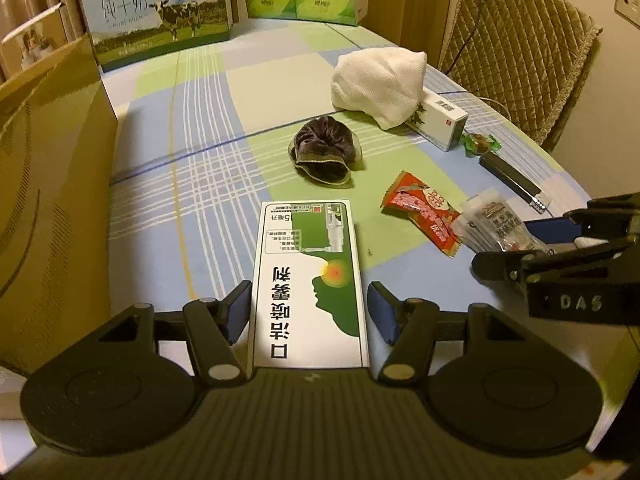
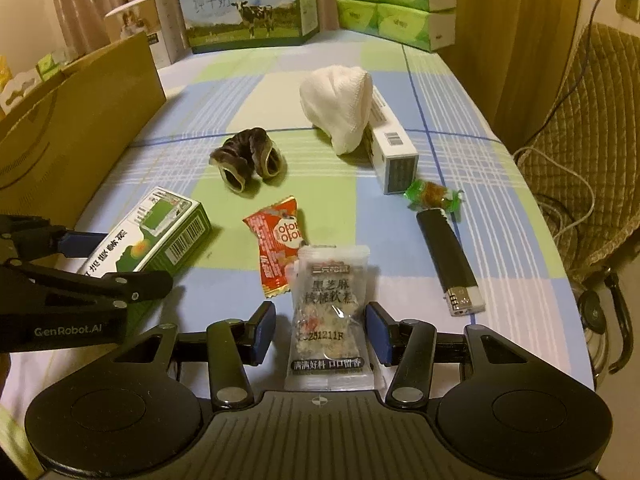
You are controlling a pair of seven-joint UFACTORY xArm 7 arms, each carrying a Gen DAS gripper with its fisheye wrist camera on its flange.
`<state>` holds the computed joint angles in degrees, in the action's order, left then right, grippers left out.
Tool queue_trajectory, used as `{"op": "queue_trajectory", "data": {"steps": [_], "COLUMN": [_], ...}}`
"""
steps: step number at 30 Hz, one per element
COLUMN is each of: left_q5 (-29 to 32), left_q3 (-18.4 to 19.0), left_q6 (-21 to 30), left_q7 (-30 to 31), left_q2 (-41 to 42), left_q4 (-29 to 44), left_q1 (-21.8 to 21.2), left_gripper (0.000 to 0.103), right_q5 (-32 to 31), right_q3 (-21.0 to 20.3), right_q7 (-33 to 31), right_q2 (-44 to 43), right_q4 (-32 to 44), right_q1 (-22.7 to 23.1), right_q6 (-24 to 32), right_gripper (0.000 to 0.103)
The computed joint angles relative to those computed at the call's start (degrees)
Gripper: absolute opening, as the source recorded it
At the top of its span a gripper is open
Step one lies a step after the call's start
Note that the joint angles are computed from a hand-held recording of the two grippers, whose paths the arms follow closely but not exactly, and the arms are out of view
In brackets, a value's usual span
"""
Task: Organize objects
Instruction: 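Lift both held items and carry them over the cardboard box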
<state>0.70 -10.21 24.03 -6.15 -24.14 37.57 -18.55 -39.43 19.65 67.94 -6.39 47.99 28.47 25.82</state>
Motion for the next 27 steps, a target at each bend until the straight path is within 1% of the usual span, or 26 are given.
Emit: {"op": "queue_trajectory", "data": {"steps": [1,3,4,7,13,17,23,27], "left_q5": [0.2,0.3,0.0,-0.3,-0.7,-2.0,-3.6,-4.4], "left_q3": [-0.1,-0.2,0.1,0.2,-0.2,0.3,0.5,0.6], "left_q6": [0.2,1.0,1.4,1.3,2.6,4.4,7.3,9.5], "left_q7": [-0.3,-0.6,-0.4,-0.3,-1.3,-1.5,-1.9,-1.9], "left_q2": [0.1,0.6,0.8,0.8,-2.0,-5.6,-10.8,-14.3], "left_q4": [0.1,0.5,0.7,0.6,-0.3,-1.2,-2.6,-4.0], "left_q1": [0.2,0.3,0.1,-0.1,-0.4,-1.4,-2.4,-2.9], "left_gripper": [0.057,0.057,0.053,0.051,0.051,0.051,0.051,0.051], "right_q5": [-0.4,-1.6,-2.1,-2.2,-3.1,-1.1,3.7,5.1], "right_q3": [0.2,0.5,0.5,0.1,1.3,2.8,5.0,6.5], "right_q7": [0.0,0.6,1.1,1.8,4.9,5.3,5.0,4.5], "right_q2": [0.1,0.3,0.3,-0.1,-2.4,-4.7,-8.6,-9.3], "right_q4": [0.2,0.7,0.7,0.2,-0.1,-0.7,-2.0,-1.8], "right_q1": [0.0,0.2,0.2,0.2,0.3,0.9,1.7,1.7], "right_q6": [0.5,2.1,2.2,1.5,3.0,4.1,5.7,6.9], "right_gripper": [0.047,0.04,0.035,0.034,0.034,0.034,0.034,0.034]}}
